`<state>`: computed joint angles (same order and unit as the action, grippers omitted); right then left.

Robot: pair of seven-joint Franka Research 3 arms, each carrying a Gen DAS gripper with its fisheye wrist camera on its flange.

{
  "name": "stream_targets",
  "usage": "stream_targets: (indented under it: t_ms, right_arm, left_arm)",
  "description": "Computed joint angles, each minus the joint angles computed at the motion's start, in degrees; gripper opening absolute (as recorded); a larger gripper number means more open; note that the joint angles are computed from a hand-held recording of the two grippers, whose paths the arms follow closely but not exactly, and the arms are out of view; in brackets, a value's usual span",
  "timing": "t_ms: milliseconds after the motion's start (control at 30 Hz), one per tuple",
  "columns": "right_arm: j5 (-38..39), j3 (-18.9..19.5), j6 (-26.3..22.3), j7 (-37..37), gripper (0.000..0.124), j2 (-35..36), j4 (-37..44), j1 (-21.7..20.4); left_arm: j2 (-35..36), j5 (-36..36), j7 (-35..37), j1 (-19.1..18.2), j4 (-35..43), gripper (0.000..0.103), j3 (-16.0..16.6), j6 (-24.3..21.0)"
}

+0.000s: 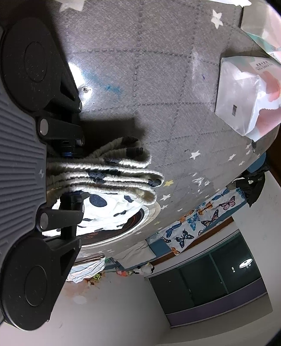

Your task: Fold clothes

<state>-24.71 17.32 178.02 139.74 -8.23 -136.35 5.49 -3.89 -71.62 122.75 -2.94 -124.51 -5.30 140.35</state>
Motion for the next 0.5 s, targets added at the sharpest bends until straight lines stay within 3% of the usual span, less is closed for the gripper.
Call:
stream_targets:
  t_ms: [233, 400, 500]
  right_arm:
    - [-8.9, 2.9, -0.8, 8.7, 0.026, 0.4, 1.3, -3.4]
    - [-16.0, 2.2, 0.6, 16.5, 0.028, 1.4, 2.1, -3.7]
    - [-20.0, 2.5, 2.4, 21.8, 0.016, 1.4, 2.0, -4.7]
  left_arm:
    - [-0.1, -0.4, 1.1, -0.1, -0.3, 0.030, -0.1, 0.3]
    - [-0.2, -0.7, 2.0, -0.2, -0.5, 0.030, -0.1, 0.6]
    - [-0.5, -0.1, 2.0, -0.4, -0.6, 0.029, -0.3, 1.3]
